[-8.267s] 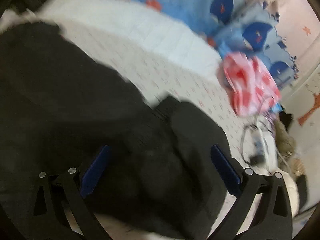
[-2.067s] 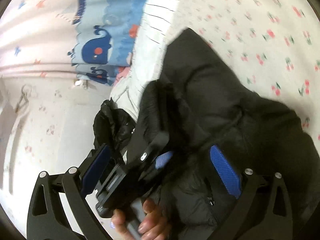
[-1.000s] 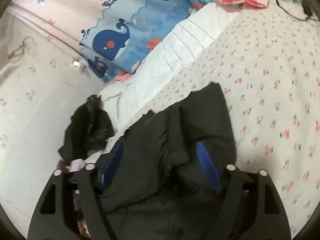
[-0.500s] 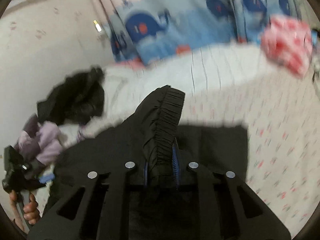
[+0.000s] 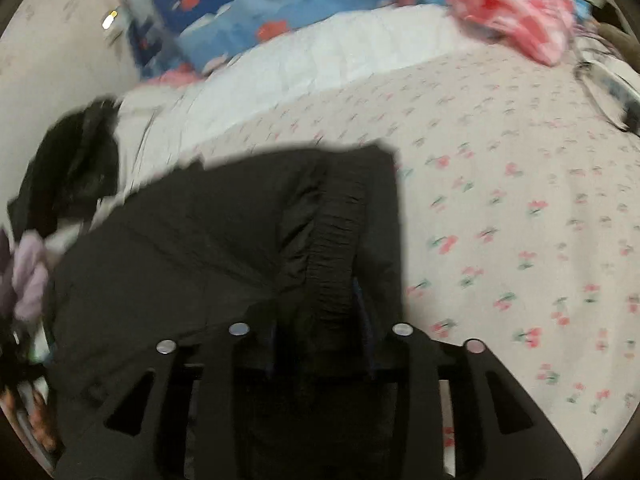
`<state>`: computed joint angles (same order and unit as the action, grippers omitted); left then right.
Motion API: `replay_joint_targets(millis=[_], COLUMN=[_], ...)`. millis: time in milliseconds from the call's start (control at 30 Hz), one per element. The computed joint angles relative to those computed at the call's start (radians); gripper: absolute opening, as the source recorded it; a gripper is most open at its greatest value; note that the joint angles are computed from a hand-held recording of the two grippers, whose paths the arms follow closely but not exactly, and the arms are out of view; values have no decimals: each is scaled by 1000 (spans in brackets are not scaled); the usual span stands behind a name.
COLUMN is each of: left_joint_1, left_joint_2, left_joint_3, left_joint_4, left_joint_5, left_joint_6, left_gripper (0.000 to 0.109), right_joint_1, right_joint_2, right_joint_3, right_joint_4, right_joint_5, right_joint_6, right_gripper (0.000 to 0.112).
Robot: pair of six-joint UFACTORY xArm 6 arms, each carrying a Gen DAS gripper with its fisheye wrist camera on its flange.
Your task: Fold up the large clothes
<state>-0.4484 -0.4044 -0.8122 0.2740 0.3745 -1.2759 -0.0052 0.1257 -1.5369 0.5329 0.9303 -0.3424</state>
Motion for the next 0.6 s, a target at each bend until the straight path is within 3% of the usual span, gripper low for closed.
replay_joint_targets(millis=[67,167,200,267,433,533,600], left_joint_1=[-7,-22,-24,-11,3,-10,-23], left_joint_2=[-15,-31,-30,-23,23,-3,-70], left_joint_3=[-24,-63,-72,-60,-15,-26,-24], left_joint_4=[52,190,215,190,82,23,45], left_joint_5=[31,80,97,94,99,132,174], left_joint_6=[-41,-96,-104,-95,-23,37,21], left_gripper=[96,96,96,96,96,96,96], right_joint_1=[-7,-4,-5,2,56,36,11], right_joint_2=[-45,-135,-147,-132,57,83,52], right_joint_3=[24,90,93,57,-41,-95,-113], right_joint_4=[20,293,364,379,-14,-29,67], right_joint_5=[-113,-282,-275,-181,41,76,77], right_joint_6=[16,-195,-266,-296,-23,12,-12], right_gripper=[38,59,65,67,69,68,68])
